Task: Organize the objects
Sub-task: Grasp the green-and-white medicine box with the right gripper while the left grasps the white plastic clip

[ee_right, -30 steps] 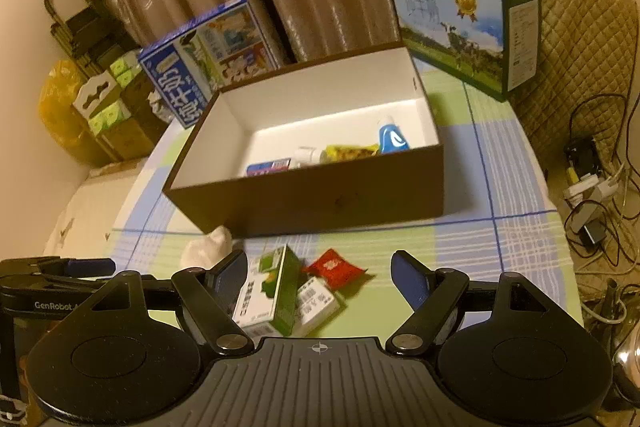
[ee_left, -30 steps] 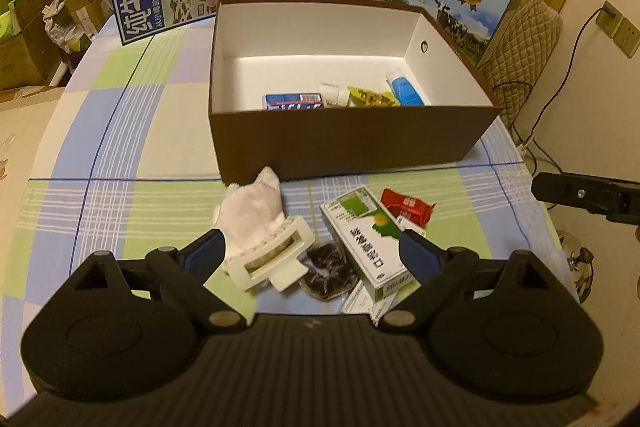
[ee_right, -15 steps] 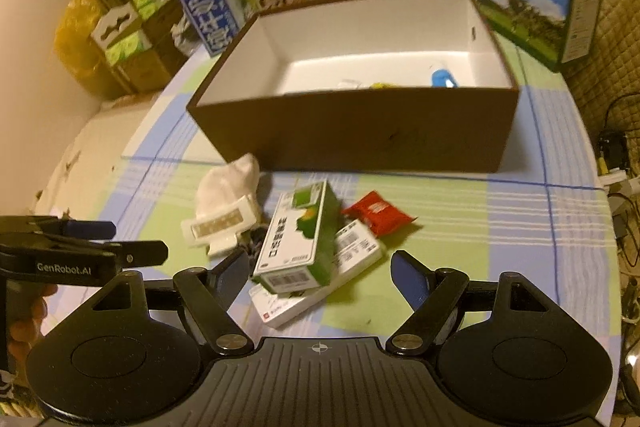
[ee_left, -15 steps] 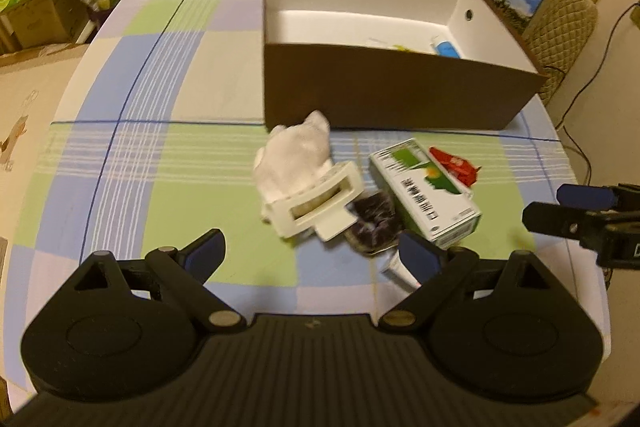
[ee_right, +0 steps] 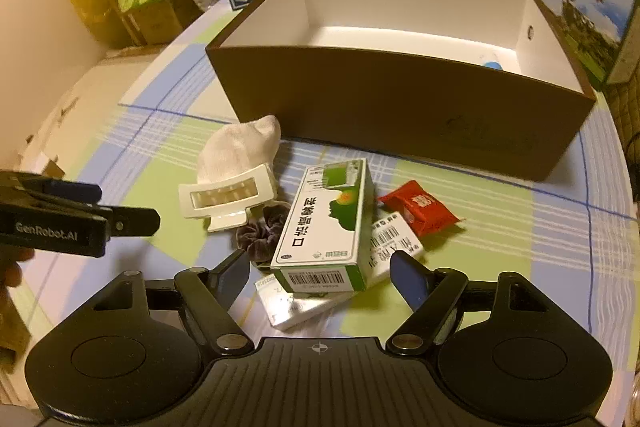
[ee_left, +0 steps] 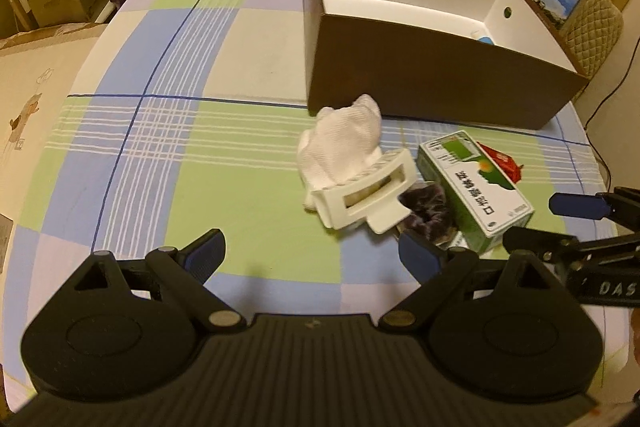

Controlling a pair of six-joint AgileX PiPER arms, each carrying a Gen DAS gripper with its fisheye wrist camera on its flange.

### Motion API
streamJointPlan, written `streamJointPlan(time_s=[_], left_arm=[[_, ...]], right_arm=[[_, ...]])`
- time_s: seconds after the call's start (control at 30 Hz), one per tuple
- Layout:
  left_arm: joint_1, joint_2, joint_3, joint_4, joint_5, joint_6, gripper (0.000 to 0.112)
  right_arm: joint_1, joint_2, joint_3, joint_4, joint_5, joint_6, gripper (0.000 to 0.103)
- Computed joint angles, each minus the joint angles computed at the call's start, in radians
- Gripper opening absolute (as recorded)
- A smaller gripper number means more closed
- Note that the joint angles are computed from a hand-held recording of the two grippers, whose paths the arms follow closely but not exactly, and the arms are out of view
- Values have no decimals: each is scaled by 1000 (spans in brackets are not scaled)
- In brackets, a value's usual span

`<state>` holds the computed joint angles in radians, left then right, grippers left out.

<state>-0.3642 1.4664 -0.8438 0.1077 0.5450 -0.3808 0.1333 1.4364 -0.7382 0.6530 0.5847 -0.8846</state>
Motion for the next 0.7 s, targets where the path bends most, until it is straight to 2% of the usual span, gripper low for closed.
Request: streamJointPlan(time_s=[0.07,0.17,0.27,0.4,0.53,0.7], left_arm=[[6,9,2,-4,-11,17,91],[2,28,3,24,-26,18,91],[4,46,3,14,-42,45,91],[6,65,2,-10,-67,87,91],[-8,78,2,21,-89,95,91],[-11,95,-1,-24,-128,208,90]], right_arm=[[27,20,6,-6,-43,-7,73],[55,49,13,-9,-99,-18,65],[47,67,20,47,-112,-93,57],[14,46,50,144,-127,-237,53],[-78,0,67,252,-64,-378,53],[-258,-74,97,337,50,-524,52]])
